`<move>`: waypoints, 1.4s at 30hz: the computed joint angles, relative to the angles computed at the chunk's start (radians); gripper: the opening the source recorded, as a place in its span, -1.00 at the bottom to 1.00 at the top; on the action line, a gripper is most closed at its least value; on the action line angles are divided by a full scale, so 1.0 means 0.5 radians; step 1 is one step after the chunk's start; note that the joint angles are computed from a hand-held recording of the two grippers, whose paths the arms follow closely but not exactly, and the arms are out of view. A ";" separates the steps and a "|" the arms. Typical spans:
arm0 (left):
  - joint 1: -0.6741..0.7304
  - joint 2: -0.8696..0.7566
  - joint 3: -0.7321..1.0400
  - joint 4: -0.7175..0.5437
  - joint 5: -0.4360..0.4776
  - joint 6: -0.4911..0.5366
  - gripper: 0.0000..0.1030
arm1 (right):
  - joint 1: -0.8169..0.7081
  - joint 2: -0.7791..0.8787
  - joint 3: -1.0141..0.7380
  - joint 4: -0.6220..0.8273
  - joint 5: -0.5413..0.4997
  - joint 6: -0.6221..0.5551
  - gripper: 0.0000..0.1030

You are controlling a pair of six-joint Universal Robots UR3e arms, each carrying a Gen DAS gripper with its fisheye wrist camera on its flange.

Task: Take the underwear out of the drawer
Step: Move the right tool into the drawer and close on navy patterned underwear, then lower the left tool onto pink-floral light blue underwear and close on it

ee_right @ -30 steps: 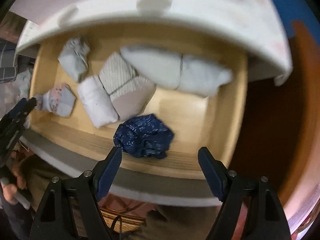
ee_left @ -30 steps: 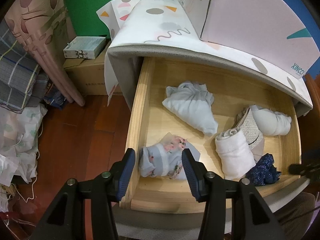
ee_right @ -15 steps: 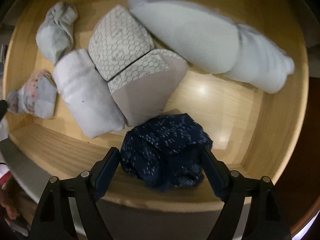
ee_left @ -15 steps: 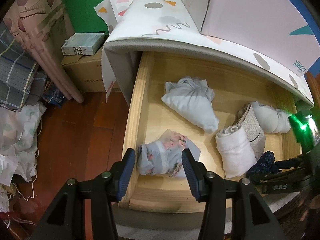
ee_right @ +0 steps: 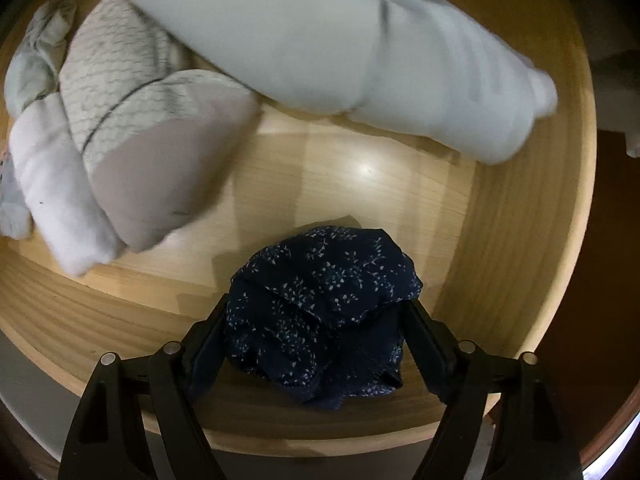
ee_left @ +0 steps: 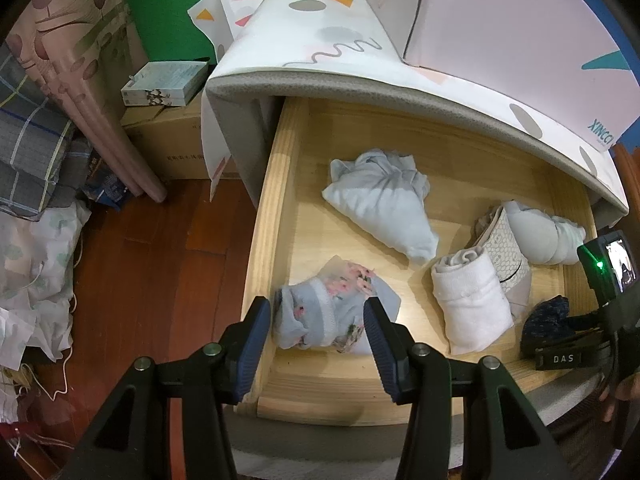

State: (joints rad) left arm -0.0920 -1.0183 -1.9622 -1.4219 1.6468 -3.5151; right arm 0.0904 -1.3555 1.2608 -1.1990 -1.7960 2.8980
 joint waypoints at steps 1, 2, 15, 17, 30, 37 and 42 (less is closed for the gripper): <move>0.005 -0.005 0.001 -0.003 -0.007 0.002 -0.04 | -0.017 -0.011 0.017 -0.004 0.007 -0.007 0.50; 0.005 -0.012 0.001 -0.004 -0.013 0.002 -0.04 | -0.029 -0.022 0.035 -0.012 0.009 -0.015 0.49; 0.019 -0.089 0.010 -0.019 -0.098 0.080 -0.04 | -0.191 -0.184 0.259 -0.191 -0.035 -0.186 -0.26; 0.054 -0.084 0.000 -0.030 -0.139 0.108 -0.04 | -0.241 -0.231 0.304 -0.190 -0.013 -0.198 -0.31; 0.032 -0.163 0.023 0.006 -0.164 0.078 -0.04 | -0.466 -0.537 0.460 -0.189 0.179 -0.400 -0.39; -0.013 -0.410 0.114 0.015 -0.173 0.104 -0.04 | -0.467 -0.520 0.463 -0.193 0.230 -0.408 -0.39; -0.111 -0.603 0.221 0.035 -0.053 0.074 -0.04 | -0.412 -0.423 0.408 -0.212 0.264 -0.332 -0.39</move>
